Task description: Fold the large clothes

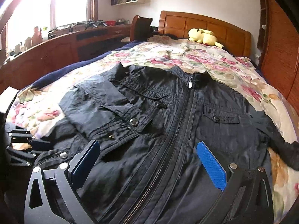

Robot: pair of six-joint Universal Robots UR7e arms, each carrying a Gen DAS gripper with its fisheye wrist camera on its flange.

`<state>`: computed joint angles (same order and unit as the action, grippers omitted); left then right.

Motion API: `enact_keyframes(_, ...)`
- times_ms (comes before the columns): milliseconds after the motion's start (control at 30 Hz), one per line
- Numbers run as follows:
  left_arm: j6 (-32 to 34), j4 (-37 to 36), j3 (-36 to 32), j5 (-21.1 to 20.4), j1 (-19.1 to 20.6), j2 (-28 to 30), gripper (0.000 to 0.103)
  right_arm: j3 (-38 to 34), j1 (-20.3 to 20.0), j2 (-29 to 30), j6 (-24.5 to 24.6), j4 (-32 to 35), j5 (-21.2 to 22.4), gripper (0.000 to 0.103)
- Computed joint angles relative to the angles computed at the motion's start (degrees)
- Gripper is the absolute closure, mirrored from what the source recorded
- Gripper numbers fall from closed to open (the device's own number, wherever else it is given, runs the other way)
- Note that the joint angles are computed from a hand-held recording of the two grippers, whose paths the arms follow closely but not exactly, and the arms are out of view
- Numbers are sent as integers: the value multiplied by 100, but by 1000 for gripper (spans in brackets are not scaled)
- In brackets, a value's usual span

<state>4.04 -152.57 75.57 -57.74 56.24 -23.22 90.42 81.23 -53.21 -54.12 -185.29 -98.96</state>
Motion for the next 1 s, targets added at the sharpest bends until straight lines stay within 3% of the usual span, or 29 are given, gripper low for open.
enact_keyframes(67, 76, 10, -17, -160, 23, 34, 77, -199, -1, 97, -18, 165, -35, 0)
enact_keyframes(267, 424, 0, -58, -45, -97, 160, 77, -843, 17, 341, -72, 863, 37, 4)
enact_keyframes(367, 558, -77, -74, 98, -160, 239, 77, -1333, 30, 546, -24, 1393, 43, 18)
enact_keyframes(433, 612, -106, -67, 103, -168, 246, 77, -1718, 53, 739, -11, 1782, -5, 36)
enact_keyframes(533, 670, -248, 7, 41, -166, 236, 77, -2391, 64, 1078, 66, 2462, -62, 54)
enact_keyframes(667, 761, -353, 86, 75, -194, 233, 77, -3180, 70, 1429, 153, 3448, -36, 56)
enact_keyframes(800, 784, -329, 6, -90, -154, 263, 77, -4157, 92, 1937, 397, 4393, -396, 58)
enact_keyframes(867, 833, -370, 12, -32, -174, 280, 77, -4351, 56, 2008, 446, 4679, -258, 66)
enact_keyframes(900, 837, -401, 76, -30, -180, 248, 77, -4363, 51, 2017, 424, 4652, -244, 85)
enact_keyframes(1000, 823, -447, 99, -43, -180, 216, 77, -4291, 20, 1963, 295, 4604, -170, 95)
